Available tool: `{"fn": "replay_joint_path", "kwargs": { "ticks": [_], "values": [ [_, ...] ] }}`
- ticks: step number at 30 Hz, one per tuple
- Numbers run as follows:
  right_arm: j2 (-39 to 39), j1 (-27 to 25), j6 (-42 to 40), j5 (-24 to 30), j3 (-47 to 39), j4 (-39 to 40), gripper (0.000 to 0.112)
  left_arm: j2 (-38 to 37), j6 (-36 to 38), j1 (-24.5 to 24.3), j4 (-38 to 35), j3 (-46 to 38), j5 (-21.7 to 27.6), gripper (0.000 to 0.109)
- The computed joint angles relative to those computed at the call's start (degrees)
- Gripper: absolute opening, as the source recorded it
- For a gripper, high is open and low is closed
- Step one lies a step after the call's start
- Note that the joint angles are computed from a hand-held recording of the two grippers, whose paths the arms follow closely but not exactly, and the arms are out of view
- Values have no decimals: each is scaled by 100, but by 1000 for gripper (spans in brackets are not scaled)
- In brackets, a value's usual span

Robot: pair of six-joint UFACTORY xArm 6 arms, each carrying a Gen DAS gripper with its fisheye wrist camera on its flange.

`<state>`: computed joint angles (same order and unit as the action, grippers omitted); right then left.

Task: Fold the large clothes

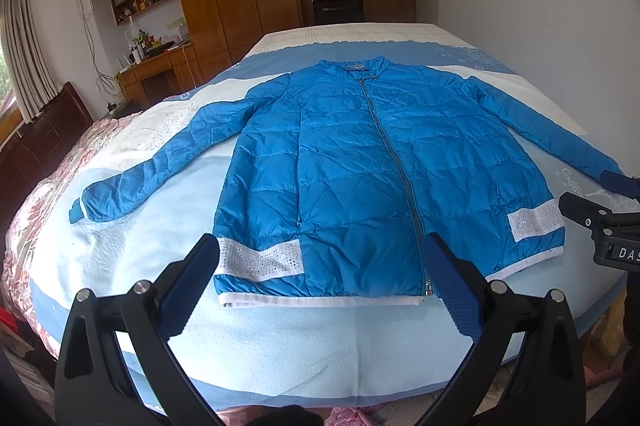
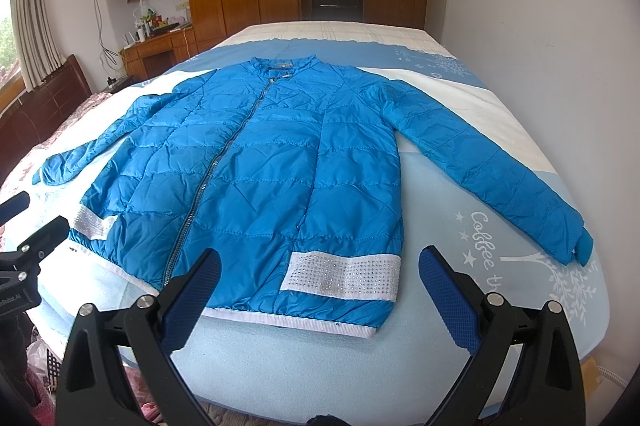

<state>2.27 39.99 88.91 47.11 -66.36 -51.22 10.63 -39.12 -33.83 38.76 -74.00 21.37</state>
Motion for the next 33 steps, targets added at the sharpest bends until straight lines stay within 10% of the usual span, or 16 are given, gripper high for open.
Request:
{"fn": "replay_joint_path", "kwargs": {
  "ticks": [33],
  "values": [
    [30, 19, -7, 43, -59, -15, 99, 107, 20, 21, -20, -111, -8, 100]
  ]
}}
